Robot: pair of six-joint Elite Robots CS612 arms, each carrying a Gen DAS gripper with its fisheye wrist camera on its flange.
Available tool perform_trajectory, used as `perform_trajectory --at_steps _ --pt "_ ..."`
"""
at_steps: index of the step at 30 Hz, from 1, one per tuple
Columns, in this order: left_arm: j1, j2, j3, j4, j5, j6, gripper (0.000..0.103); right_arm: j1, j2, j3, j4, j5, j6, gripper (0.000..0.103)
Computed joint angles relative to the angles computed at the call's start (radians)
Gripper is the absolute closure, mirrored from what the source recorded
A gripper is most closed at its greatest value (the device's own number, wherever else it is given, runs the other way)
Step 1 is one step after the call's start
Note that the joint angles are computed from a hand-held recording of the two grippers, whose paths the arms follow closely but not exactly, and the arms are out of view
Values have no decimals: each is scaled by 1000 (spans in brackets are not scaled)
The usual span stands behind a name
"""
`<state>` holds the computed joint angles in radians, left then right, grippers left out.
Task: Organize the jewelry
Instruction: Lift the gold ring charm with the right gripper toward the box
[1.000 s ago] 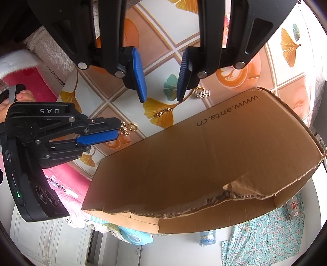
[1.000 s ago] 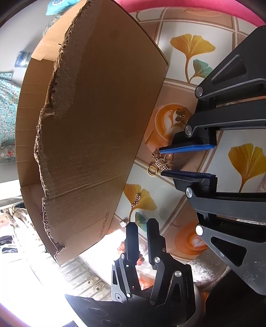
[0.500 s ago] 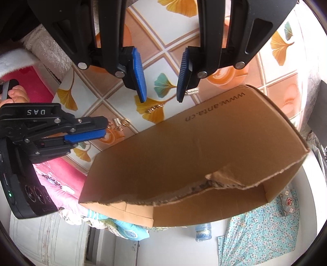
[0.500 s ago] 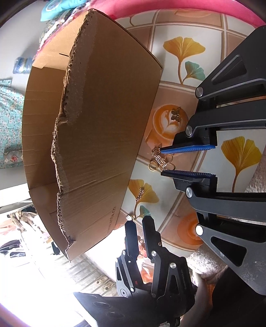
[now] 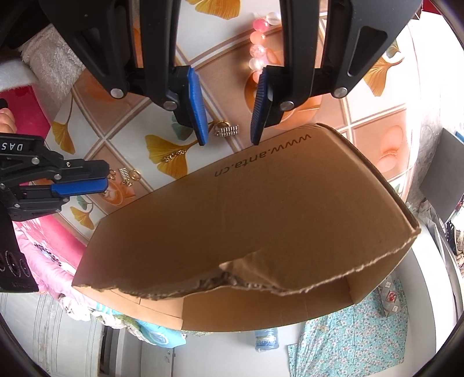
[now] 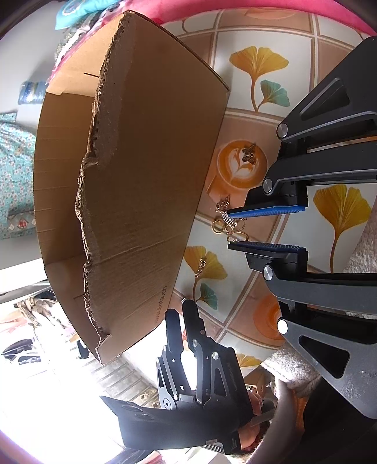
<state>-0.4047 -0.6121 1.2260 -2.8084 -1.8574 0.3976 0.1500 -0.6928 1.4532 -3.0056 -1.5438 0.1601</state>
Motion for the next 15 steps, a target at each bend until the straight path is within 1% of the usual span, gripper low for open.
perform_trajectory --at_steps 4,10,15 --pt "-3 2 -8 23 15 7 75 3 5 -4 -4 -1 4 89" --pt "-6 8 -31 64 25 -15 77 3 3 2 -14 -1 5 88" --pt "-3 10 -41 82 13 -12 88 3 3 4 -17 -2 8 88"
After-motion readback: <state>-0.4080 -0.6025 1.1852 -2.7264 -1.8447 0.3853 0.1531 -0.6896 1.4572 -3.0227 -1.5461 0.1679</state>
